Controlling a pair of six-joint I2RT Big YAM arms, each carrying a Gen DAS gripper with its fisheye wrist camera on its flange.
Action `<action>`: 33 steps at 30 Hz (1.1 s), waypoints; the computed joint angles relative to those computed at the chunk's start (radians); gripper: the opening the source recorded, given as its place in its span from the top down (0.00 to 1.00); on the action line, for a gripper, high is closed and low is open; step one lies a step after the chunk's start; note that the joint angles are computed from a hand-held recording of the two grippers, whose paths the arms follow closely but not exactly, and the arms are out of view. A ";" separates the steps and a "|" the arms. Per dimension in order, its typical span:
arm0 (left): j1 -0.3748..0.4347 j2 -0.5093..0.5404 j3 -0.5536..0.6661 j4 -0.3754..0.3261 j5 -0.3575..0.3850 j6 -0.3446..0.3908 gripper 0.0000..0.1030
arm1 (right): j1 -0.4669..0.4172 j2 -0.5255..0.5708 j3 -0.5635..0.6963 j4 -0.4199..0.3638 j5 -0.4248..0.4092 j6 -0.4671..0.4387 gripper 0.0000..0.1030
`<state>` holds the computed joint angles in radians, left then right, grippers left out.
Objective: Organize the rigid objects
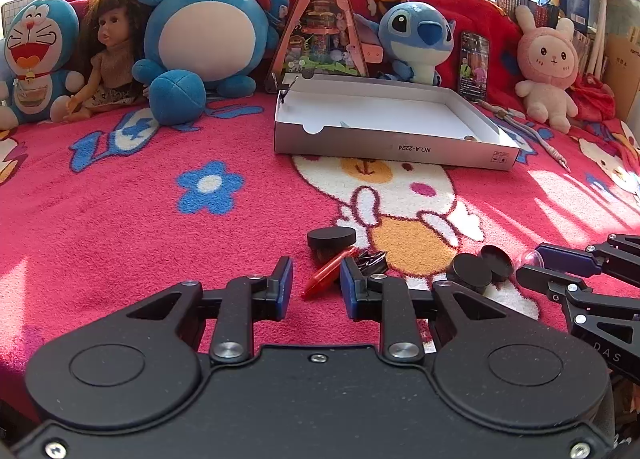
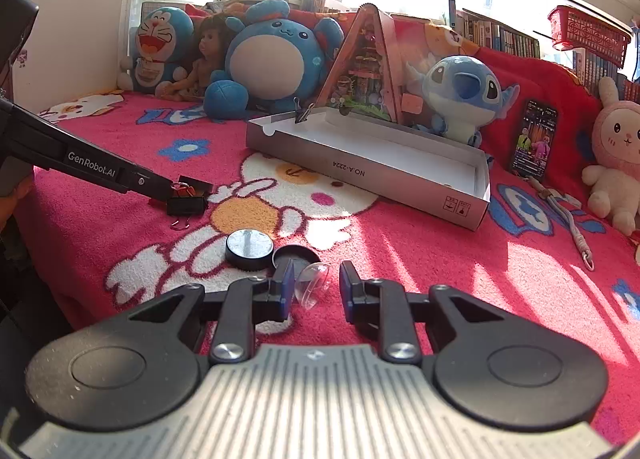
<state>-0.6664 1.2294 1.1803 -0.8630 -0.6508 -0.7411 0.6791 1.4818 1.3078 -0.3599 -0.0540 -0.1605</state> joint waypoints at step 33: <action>0.019 0.070 0.031 0.012 0.001 -0.110 0.52 | -0.042 0.006 0.022 -0.084 0.024 0.163 0.50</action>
